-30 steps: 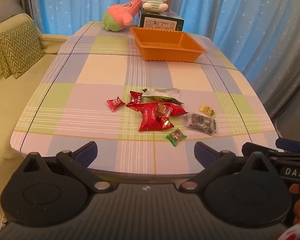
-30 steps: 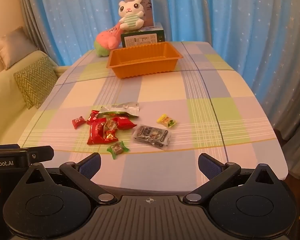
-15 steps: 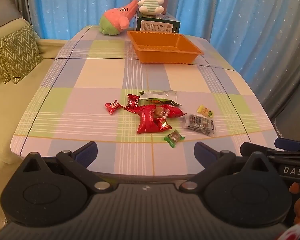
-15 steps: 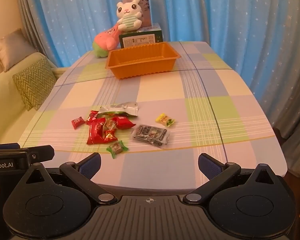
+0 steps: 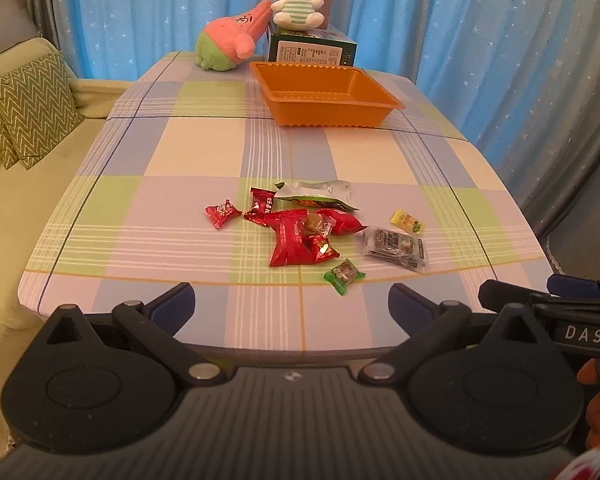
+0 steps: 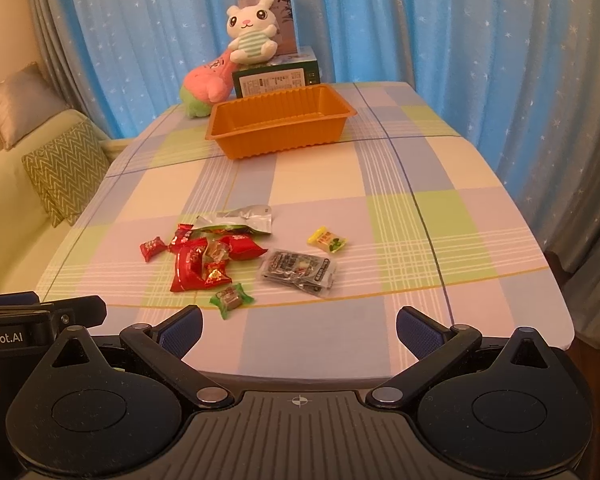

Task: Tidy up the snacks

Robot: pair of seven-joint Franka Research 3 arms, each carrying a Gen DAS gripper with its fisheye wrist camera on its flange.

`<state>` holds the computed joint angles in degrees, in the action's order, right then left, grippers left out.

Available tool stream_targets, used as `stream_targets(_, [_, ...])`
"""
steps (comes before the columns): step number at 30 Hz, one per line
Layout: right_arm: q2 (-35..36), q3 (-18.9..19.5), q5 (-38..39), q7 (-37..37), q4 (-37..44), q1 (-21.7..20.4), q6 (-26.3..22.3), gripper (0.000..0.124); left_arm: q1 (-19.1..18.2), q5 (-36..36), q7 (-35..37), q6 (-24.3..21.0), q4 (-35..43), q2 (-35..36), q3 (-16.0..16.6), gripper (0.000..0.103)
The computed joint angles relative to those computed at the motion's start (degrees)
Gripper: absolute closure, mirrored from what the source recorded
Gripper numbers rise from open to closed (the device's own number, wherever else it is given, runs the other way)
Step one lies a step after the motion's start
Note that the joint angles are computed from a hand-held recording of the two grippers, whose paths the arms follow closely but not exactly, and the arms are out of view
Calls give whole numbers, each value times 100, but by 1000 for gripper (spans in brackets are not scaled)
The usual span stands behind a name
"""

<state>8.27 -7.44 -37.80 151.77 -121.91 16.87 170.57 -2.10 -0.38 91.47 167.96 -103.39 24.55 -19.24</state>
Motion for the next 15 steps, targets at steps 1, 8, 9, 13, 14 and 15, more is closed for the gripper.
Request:
stream_targets(1, [-7,-21,-56,54,-9,16,8,21,7,-5,5,0,-4,1,-11,1])
stream_targets(8, [-8,6,-36,33,-9,-12,0,21,40,-36,33,48,-42,0,-48,1])
stream_targets(9, [-14,7,-28,29,-21,-14,5,21,52,-45,42,57,-48,0,-61,1])
stream_targets(13, [-8,4,-42,57,-14,-12,6,21,33,-28,22,39,-35,8,-47,1])
stream_targets(14, [-14,8,-34,50,-21,-11,5,21,24,-19,13,37,-35,5,-38,1])
stream_targets(15, [-11,11,-21,45,-20,-14,4,21,38,-30,24,41,-35,8,-54,1])
